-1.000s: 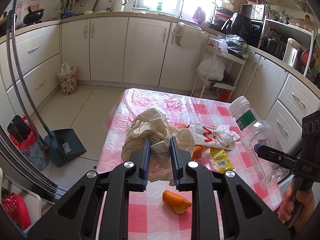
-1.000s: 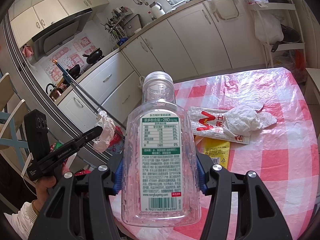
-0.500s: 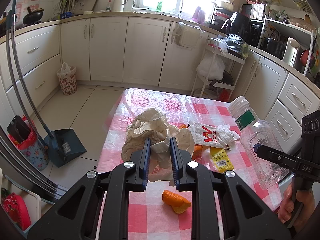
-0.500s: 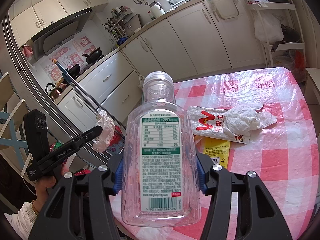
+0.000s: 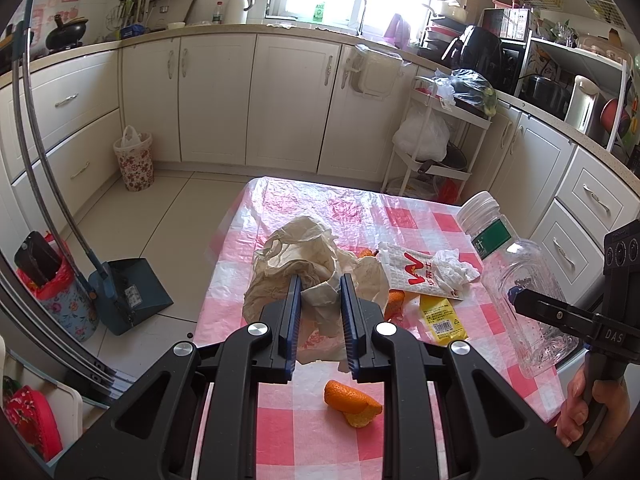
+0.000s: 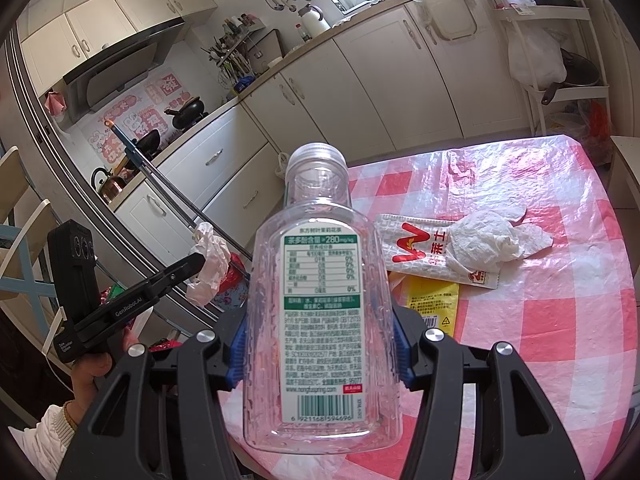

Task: Collect trash
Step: 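Lift the tissue with the left tool while the right tool lifts the bottle, then carry the tissue with the left tool while the right tool carries the bottle to the yellow bin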

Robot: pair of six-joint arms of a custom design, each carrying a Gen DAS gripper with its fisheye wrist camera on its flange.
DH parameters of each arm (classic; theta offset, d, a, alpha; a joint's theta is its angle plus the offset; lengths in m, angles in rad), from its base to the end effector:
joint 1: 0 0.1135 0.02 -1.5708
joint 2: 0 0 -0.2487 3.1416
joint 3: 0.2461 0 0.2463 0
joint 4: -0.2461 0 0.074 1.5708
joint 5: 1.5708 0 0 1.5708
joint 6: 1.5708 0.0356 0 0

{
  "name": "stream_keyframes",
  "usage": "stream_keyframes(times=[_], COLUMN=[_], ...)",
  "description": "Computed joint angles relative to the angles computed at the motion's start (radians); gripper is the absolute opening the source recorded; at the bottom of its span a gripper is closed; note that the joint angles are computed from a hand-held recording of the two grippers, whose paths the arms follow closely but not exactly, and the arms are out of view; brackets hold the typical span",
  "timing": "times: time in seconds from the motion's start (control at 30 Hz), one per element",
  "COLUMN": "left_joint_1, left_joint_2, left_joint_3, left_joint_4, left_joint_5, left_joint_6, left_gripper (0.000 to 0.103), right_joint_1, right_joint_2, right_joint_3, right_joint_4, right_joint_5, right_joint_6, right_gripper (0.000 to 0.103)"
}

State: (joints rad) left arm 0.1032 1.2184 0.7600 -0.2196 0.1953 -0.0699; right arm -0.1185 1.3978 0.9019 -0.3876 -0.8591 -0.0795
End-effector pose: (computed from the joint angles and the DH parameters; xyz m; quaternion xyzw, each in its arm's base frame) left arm 0.2591 0.0199 0.2267 -0.0357 0.8980 -0.0808 0.4311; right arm 0.2788 -0.0060 0.2224 -0.1236 0.8586 0.3599 0.3436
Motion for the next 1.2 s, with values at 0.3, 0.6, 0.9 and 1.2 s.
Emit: stream_keyframes(times=[0.3, 0.6, 0.9, 1.2], left_joint_1=[0.004, -0.236, -0.717, -1.092], left_joint_2=[-0.026, -0.11, 0.148, 0.726], left_joint_3=[-0.002, 0.031, 0.263, 0.836], left_joint_4=[0.016, -0.018, -0.089, -0.327], left_joint_5=[0.047, 0.008, -0.101, -0.108], left_joint_6=[-0.008, -0.088, -0.155, -0.12], left_gripper=[0.018, 0.018, 0.018, 0.018], right_joint_1=[-0.02, -0.263, -0.886, -1.216], right_joint_2=[-0.016, -0.169, 0.018, 0.405], right_joint_3=[-0.006, -0.04, 0.101, 0.049], right_joint_4=[0.028, -0.089, -0.724, -0.391], right_joint_5=[-0.028, -0.172, -0.235, 0.039], right_joint_6=[0.038, -0.056, -0.837, -0.834], right_gripper=[0.055, 0.055, 0.055, 0.055])
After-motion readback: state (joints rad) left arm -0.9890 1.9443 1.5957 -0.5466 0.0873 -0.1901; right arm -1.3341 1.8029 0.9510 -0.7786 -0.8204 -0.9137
